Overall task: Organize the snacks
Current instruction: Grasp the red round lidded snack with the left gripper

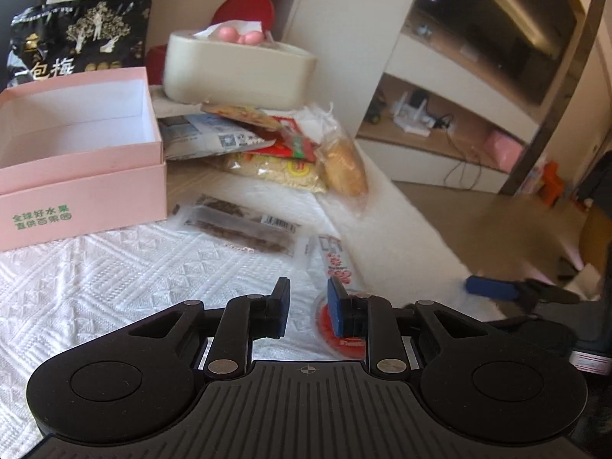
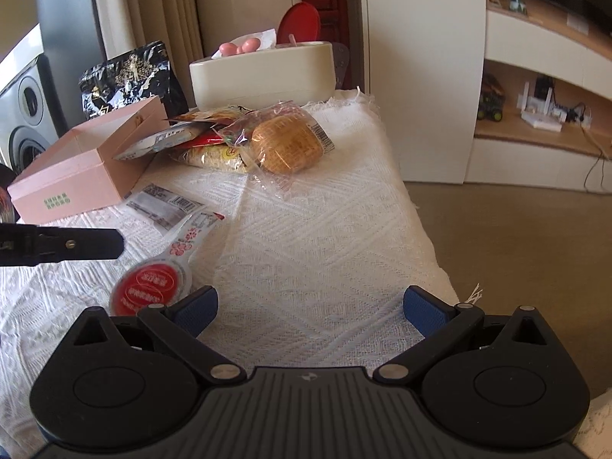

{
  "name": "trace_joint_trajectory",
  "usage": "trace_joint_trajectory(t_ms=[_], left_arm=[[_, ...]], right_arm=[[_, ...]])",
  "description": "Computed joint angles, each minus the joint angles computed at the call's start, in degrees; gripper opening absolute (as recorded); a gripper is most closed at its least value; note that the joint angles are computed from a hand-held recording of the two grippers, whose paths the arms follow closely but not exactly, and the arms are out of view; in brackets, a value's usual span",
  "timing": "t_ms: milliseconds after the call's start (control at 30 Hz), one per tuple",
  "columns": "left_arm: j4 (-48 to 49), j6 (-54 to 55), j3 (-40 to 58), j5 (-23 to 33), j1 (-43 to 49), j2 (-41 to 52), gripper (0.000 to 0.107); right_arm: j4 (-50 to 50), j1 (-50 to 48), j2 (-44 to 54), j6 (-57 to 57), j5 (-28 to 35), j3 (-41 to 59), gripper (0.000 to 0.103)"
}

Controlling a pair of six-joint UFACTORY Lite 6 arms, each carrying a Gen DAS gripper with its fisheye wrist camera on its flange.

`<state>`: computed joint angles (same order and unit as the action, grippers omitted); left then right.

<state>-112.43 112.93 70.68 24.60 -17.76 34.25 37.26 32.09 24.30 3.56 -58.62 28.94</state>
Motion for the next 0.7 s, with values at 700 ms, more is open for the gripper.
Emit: trace_joint_trajectory(t_ms=[700], left_arm=[[14.40,-18.55,3.45,13.83,2.04,4.08,0.027]], right_arm=[[-2.16,1.54,1.38,-1.98,-1.38,0.31,0.103]])
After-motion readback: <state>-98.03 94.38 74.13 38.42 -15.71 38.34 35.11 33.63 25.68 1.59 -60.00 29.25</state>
